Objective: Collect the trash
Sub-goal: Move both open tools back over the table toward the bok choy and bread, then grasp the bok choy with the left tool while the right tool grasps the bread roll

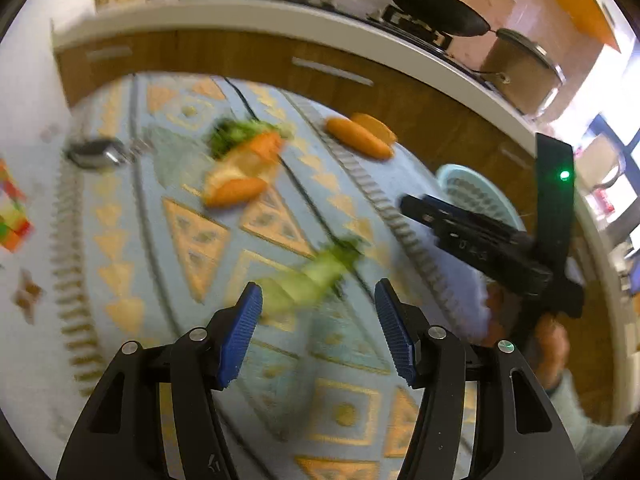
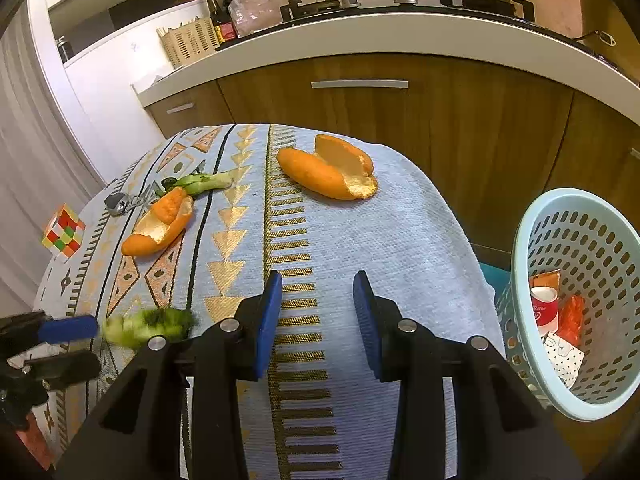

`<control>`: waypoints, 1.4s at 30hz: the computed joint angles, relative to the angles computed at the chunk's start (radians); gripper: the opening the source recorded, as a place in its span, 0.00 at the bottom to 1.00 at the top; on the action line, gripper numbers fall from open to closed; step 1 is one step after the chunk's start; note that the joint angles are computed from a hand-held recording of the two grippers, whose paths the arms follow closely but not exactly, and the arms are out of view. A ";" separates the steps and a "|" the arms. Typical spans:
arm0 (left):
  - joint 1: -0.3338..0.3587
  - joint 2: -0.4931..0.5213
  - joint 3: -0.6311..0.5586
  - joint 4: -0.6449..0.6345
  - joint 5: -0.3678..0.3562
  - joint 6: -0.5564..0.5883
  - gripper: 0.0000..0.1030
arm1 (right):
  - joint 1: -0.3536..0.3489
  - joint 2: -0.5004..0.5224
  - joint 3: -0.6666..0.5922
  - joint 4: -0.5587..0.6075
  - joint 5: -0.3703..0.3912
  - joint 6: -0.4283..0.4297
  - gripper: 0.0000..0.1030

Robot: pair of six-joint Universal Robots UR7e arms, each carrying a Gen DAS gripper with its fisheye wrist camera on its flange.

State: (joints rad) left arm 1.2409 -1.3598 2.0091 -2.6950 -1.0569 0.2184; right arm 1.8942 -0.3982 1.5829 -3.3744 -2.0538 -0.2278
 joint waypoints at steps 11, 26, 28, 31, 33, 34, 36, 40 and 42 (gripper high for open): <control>0.029 0.060 -0.058 0.101 -0.056 0.167 0.62 | -0.007 -0.007 0.005 0.012 0.015 0.021 0.33; -0.053 0.108 0.030 -0.099 0.262 0.226 0.29 | -0.017 -0.025 -0.007 0.059 0.087 -0.009 0.33; -0.032 0.073 0.024 -0.070 0.182 0.179 0.27 | -0.014 -0.023 -0.029 0.056 0.075 -0.038 0.33; 0.002 0.040 0.021 -0.074 0.057 0.116 0.24 | -0.013 -0.016 -0.071 0.064 0.068 -0.079 0.41; 0.018 0.034 0.030 -0.115 0.028 0.089 0.24 | -0.011 -0.004 -0.103 0.060 0.052 -0.109 0.59; 0.025 0.033 0.037 -0.143 0.013 0.095 0.24 | -0.012 0.005 -0.129 0.074 0.050 -0.130 0.59; 0.037 0.035 0.046 -0.174 -0.016 0.088 0.24 | -0.017 0.019 -0.174 0.120 0.051 -0.151 0.62; 0.057 0.047 0.046 -0.218 -0.045 0.071 0.24 | -0.021 0.068 -0.266 0.182 0.023 -0.192 0.71; 0.055 0.055 0.051 -0.244 -0.039 0.071 0.24 | -0.023 0.085 -0.297 0.208 0.016 -0.198 0.72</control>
State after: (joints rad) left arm 1.2956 -1.3052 2.0600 -2.9389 -1.0963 0.2894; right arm 1.8714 -0.3135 1.2855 -3.1665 -2.0377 -0.4258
